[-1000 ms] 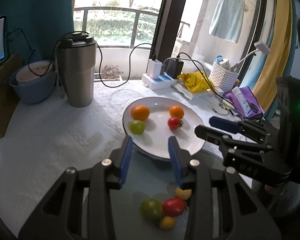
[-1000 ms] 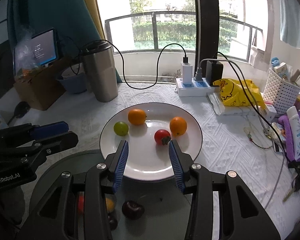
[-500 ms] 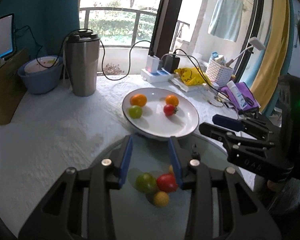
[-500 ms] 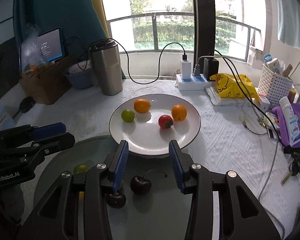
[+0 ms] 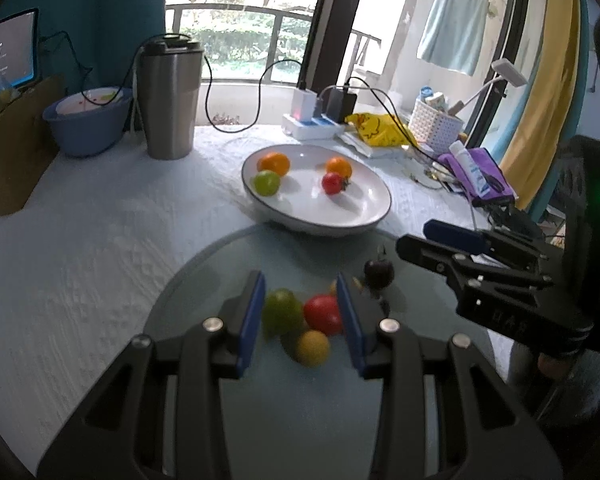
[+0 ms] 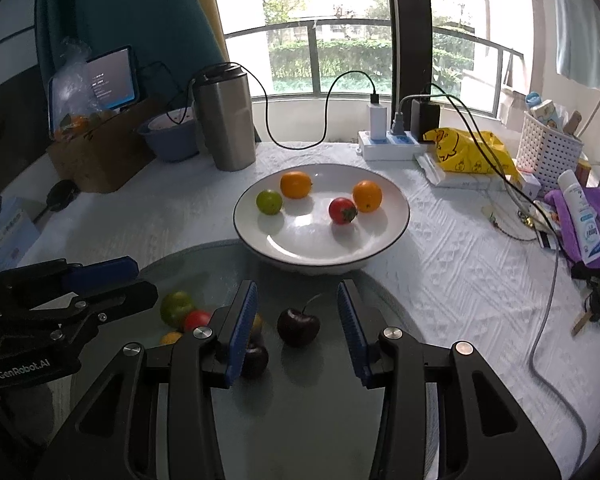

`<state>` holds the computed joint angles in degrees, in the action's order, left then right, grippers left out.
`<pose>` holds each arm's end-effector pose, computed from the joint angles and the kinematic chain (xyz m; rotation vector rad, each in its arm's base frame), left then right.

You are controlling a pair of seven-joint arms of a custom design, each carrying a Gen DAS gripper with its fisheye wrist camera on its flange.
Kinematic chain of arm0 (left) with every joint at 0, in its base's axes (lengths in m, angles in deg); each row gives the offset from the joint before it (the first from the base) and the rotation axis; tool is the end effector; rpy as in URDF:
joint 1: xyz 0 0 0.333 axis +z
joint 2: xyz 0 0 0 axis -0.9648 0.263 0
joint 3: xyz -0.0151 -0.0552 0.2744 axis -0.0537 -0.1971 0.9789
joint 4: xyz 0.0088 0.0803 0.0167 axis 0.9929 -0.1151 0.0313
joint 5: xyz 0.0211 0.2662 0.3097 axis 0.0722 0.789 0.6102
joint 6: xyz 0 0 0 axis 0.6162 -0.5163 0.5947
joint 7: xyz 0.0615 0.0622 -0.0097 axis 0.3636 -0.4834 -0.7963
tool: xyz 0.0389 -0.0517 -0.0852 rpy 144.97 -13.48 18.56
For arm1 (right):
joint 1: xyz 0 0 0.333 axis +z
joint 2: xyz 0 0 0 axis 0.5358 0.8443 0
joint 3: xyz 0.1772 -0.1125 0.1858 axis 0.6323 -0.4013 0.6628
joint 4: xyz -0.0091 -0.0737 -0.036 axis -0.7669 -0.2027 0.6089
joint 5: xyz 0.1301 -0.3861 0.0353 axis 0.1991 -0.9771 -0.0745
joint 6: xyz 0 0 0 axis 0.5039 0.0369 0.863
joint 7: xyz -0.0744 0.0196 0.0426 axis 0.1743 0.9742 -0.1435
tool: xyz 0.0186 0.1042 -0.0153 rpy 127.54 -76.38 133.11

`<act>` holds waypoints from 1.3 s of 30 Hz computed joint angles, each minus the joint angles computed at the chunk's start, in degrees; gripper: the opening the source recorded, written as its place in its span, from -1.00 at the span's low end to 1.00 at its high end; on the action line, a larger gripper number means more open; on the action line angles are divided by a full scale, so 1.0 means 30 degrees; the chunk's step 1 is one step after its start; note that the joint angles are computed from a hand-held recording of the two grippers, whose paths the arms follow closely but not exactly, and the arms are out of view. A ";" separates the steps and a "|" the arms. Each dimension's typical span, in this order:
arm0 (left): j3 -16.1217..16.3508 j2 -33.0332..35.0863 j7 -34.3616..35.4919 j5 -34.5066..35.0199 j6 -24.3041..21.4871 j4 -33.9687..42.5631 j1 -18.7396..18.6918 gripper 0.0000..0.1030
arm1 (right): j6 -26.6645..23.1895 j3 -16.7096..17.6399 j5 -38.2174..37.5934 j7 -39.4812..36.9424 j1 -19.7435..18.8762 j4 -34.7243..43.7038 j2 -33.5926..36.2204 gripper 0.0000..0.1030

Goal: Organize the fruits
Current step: 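Move both open tools back over the remaining fruits on the tray, then grasp a yellow-brown fruit with the left tool while the right grasps a dark cherry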

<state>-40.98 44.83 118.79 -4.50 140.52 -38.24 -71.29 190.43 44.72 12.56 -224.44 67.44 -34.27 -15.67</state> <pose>0.6404 -0.2401 0.2813 -1.3314 2.3401 -1.2030 0.5972 0.3578 0.2710 -1.6430 1.7269 -0.7010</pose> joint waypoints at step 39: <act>0.1416 0.0639 -0.4281 0.5202 -0.0039 -0.0708 -0.1295 -0.42 | 0.3248 0.0187 0.7727 -0.7534 0.0108 0.0257 0.1954 -0.31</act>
